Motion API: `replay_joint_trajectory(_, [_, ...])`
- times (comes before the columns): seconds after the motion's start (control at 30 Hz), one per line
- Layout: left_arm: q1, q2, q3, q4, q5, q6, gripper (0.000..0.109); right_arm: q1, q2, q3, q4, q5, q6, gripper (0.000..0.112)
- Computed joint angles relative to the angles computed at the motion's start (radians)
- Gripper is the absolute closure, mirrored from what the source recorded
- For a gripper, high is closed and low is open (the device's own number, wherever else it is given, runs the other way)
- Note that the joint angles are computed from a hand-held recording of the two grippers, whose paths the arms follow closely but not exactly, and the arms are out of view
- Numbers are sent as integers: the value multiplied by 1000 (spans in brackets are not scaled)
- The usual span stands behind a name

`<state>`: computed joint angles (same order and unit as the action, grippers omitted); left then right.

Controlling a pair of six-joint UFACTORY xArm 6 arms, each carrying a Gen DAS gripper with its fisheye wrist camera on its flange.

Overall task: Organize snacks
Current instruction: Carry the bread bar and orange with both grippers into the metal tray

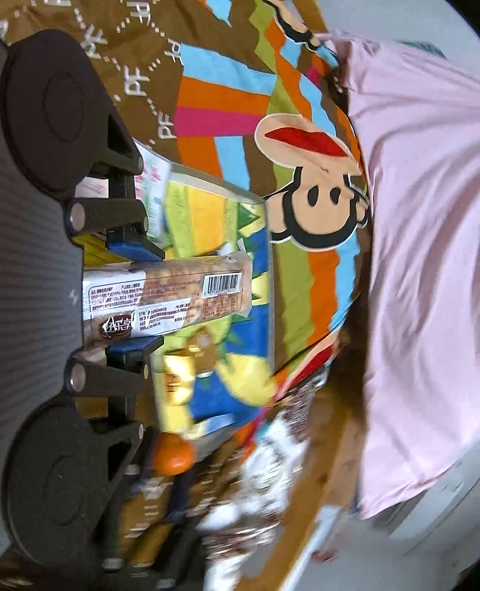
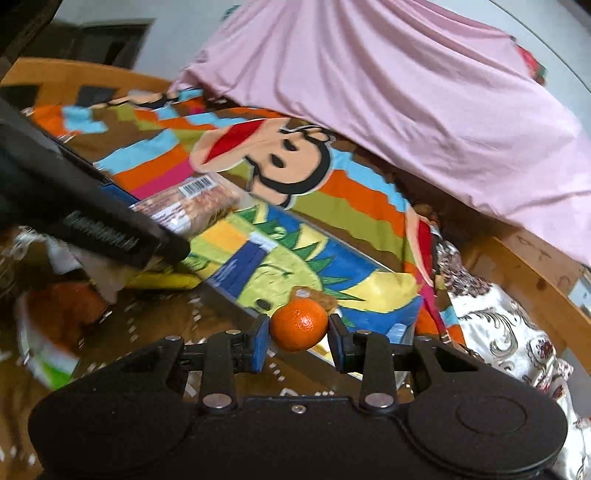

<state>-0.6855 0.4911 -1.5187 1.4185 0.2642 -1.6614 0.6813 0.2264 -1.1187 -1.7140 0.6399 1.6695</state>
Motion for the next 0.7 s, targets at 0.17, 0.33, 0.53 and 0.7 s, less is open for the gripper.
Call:
replay_joint_trajectory(0.17, [24,140,-200,15,-23,-25,63,-34,27,-29,-3,31,82,77])
replay_joint_trajectory(0.33, [44,291,-379,-94,-54,96,63,-85,74,-72,8,33,143,77])
replay_joint_trajectory(0.53, [41,441,-530,-386,-49,340,63,-141,155,-140,78,-16,152,77])
replay_joint_trajectory(0.7, [26,541,-642,-598,-25,539,63,-158,203,-175,154,-33,110,76])
